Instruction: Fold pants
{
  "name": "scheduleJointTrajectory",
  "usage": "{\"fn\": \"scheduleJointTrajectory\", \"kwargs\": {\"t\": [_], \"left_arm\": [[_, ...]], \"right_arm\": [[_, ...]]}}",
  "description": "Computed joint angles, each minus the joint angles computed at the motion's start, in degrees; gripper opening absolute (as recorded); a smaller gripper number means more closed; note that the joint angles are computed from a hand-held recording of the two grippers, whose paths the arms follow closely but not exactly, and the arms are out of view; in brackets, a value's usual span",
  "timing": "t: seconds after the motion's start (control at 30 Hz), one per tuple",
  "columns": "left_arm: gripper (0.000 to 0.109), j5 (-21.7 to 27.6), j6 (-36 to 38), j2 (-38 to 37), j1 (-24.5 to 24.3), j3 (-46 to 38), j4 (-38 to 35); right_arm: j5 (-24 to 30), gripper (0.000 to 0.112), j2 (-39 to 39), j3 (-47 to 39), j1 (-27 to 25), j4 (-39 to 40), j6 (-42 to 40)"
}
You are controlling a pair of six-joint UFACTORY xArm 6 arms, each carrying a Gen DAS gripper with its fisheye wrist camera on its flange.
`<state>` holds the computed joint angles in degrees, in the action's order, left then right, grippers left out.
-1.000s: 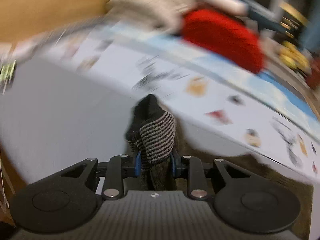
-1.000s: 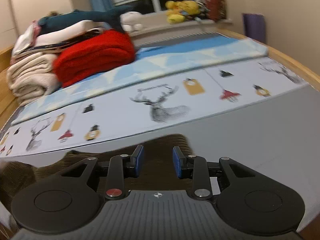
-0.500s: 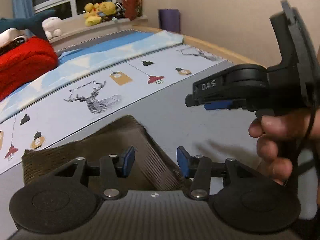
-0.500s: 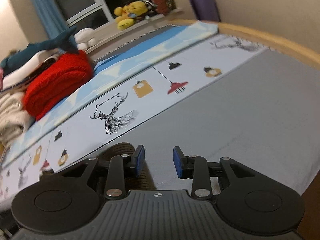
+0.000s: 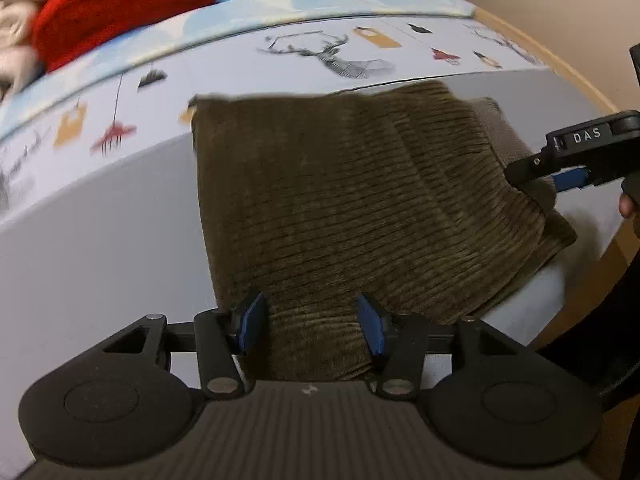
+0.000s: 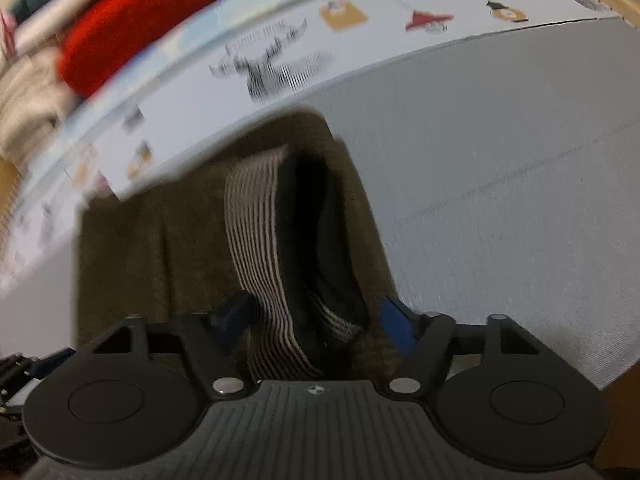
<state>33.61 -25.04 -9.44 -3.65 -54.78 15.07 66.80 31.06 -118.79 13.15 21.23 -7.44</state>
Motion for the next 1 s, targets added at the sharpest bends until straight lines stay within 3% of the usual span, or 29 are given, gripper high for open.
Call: {"fn": "scheduleJointTrajectory", "kwargs": {"t": [0.13, 0.23, 0.3, 0.4, 0.5, 0.67, 0.73, 0.8, 0.9, 0.93, 1.0], "left_arm": [[0.058, -0.27, -3.09, 0.32, -0.71, -0.26, 3.32], [0.058, -1.11, -2.18, -0.64, -0.69, 0.98, 2.43], [0.058, -1.13, -1.90, -1.06, -0.72, 1.21, 1.67], [0.058, -1.75, -1.39, 0.26, -0.45, 0.38, 0.83], [0.058, -2.16, -1.18, 0.25, -0.32, 0.36, 0.29], [0.058, -5.91, 0.21, -1.27, -0.26, 1.31, -2.23], [0.058, -7.42, 2.28, -1.94, -0.24, 1.68, -5.03], [0.058, -7.18, 4.84, -1.72, -0.45, 1.48, -6.77], [0.058, -2.91, 8.34, 0.60, -1.03, -0.22, -7.02], [0.058, -3.04, 8.23, 0.72, -1.18, -0.12, -5.79], [0.058, -2.65, 9.07, 0.72, -1.17, -0.52, -5.88]], "right_arm": [[-2.40, 0.073, -1.07, 1.97, 1.44, -1.46, -0.61], [-5.10, 0.058, -2.63, 4.51, 2.11, -1.60, -1.54], [-8.85, 0.039, -5.18, 8.41, 2.62, -1.30, -3.99], [-13.72, 0.027, -8.57, 13.41, 2.90, -0.27, -7.68], [-18.08, 0.021, -11.27, 16.64, 2.28, 4.30, -11.01], [-25.53, 0.018, -17.49, 22.87, 1.09, 17.63, -22.26], [-27.55, 0.018, -19.14, 24.56, 0.58, 18.94, -24.05], [-24.94, 0.018, -17.62, 22.74, -0.34, 12.93, -17.64], [-10.59, 0.022, -9.04, 12.18, -1.10, -0.86, -3.13], [-8.35, 0.023, -7.41, 10.60, -0.87, -3.25, -1.76], [-9.68, 0.026, -7.66, 10.47, -0.28, -3.62, -4.10]]}}
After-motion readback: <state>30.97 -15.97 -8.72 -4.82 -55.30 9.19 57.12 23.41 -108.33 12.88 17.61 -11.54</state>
